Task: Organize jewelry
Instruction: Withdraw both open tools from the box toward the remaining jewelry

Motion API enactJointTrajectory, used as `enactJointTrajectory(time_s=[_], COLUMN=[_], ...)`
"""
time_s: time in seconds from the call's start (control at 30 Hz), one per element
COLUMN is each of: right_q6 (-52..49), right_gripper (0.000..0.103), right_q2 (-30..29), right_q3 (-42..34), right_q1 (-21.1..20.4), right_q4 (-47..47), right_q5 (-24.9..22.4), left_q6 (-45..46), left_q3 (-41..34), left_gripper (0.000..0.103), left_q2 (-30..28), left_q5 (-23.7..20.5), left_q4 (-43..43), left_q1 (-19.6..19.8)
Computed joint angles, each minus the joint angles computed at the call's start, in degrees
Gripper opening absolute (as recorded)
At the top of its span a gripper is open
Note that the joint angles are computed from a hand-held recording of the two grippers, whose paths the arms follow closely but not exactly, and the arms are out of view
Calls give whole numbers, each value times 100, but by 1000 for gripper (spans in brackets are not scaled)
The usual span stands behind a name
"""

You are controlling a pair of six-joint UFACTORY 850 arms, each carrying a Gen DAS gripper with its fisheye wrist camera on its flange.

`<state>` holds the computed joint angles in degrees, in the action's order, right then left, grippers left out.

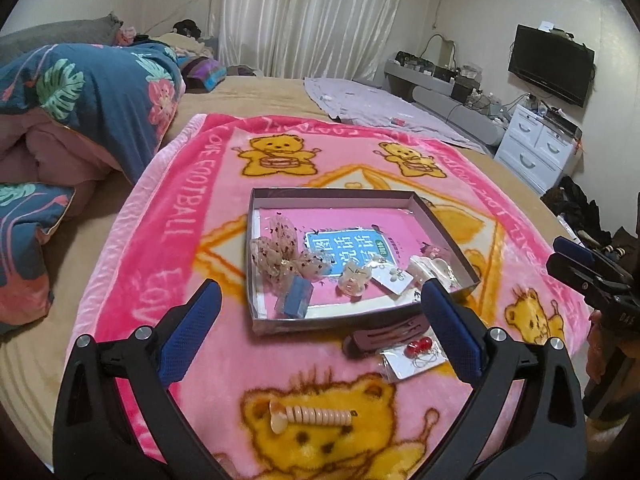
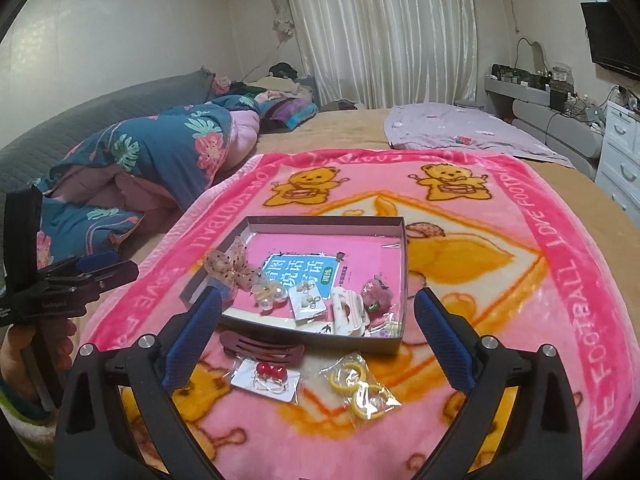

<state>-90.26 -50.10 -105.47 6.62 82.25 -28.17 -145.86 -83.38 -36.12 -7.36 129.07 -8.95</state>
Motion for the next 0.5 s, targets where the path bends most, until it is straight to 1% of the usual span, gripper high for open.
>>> enactJointTrajectory(time_s=[0.07, 0.23, 0.5], right_q6=[-138, -508, -991], right_gripper=[96, 96, 96], right_q2=[77, 274, 520], right_q3=[120, 428, 824], right_q1=[-13, -53, -115], right_q4=[118, 409, 790], right_q5=[-4, -38, -65], left_q6=[-45, 218, 250], left_q3=[82, 242, 491], left_gripper=[93, 93, 93], left_q2=[57, 178, 350], left_q5=[-42, -136, -213], left_q4=[48, -221, -249], left_q1=[-27, -93, -184])
